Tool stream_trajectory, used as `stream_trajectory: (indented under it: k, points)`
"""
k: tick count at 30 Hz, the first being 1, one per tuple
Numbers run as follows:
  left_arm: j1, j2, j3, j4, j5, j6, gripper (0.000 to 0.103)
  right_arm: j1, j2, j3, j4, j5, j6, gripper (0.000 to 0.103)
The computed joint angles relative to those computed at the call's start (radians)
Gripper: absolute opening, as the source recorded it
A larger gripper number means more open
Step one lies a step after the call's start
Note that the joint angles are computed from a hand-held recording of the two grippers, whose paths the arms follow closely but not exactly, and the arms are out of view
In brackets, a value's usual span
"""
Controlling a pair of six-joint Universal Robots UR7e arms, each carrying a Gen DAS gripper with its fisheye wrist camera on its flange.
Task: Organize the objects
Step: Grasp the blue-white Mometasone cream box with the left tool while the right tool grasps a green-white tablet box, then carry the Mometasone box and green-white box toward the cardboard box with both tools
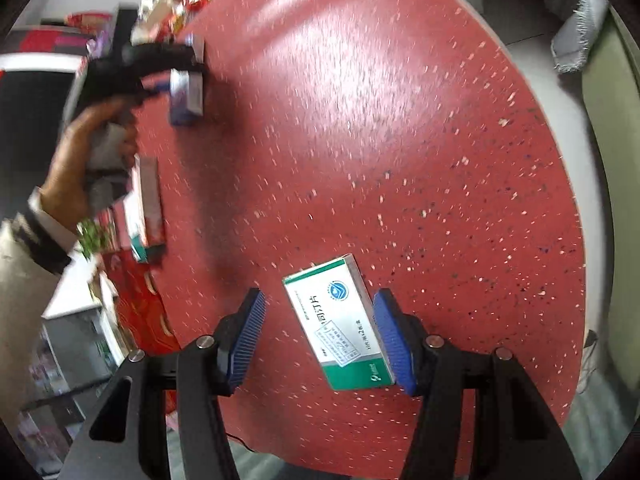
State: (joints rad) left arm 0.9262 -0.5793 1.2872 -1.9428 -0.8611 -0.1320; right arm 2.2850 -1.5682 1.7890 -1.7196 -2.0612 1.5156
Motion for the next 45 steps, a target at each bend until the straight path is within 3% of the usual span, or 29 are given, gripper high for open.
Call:
stream_trajectory:
  k: [3, 5, 6, 7, 13, 15, 18, 21, 26, 33, 40, 45]
  points:
    - [-0.008, -0.035, 0.065, -0.057, -0.012, 0.039, 0.043, -0.012, 0.023, -0.007, 0.037, 0.021, -0.044, 0.057]
    - [-0.012, -0.073, 0.121, -0.104, -0.024, 0.046, 0.043, -0.005, 0.034, -0.016, 0.054, 0.027, -0.062, 0.067]
    - [-0.014, -0.094, 0.148, -0.128, -0.035, 0.052, 0.043, -0.002, 0.052, -0.026, 0.073, 0.031, -0.078, 0.080]
    - [-0.017, -0.109, 0.166, -0.141, -0.041, 0.054, 0.043, 0.000, 0.072, -0.035, 0.090, 0.037, -0.094, 0.086]
    - [-0.034, -0.225, 0.275, -0.213, -0.095, 0.093, 0.043, 0.007, 0.189, -0.071, 0.211, 0.057, -0.135, 0.088]
    - [-0.040, -0.271, 0.303, -0.222, -0.118, 0.099, 0.043, 0.021, 0.215, -0.084, 0.238, 0.034, -0.122, 0.084]
    - [-0.050, -0.353, 0.356, -0.238, -0.150, 0.091, 0.043, 0.033, 0.240, -0.116, 0.294, 0.017, -0.116, 0.056]
    - [-0.065, -0.455, 0.424, -0.228, -0.190, 0.048, 0.043, 0.026, 0.191, -0.069, 0.199, 0.055, -0.088, 0.056]
    - [-0.099, -0.639, 0.540, -0.170, -0.221, -0.007, 0.043, 0.067, 0.166, -0.083, 0.184, 0.037, -0.006, 0.056]
    - [-0.165, -0.883, 0.649, 0.023, -0.211, -0.044, 0.043, 0.153, 0.259, -0.233, 0.242, 0.001, 0.060, 0.056]
    - [-0.188, -1.064, 0.674, 0.142, -0.134, -0.043, 0.043, 0.184, 0.390, -0.391, 0.251, -0.011, 0.008, 0.056]
    - [-0.168, -1.117, 0.656, 0.160, -0.087, -0.056, 0.043, 0.196, 0.480, -0.520, 0.287, -0.040, -0.060, 0.056]
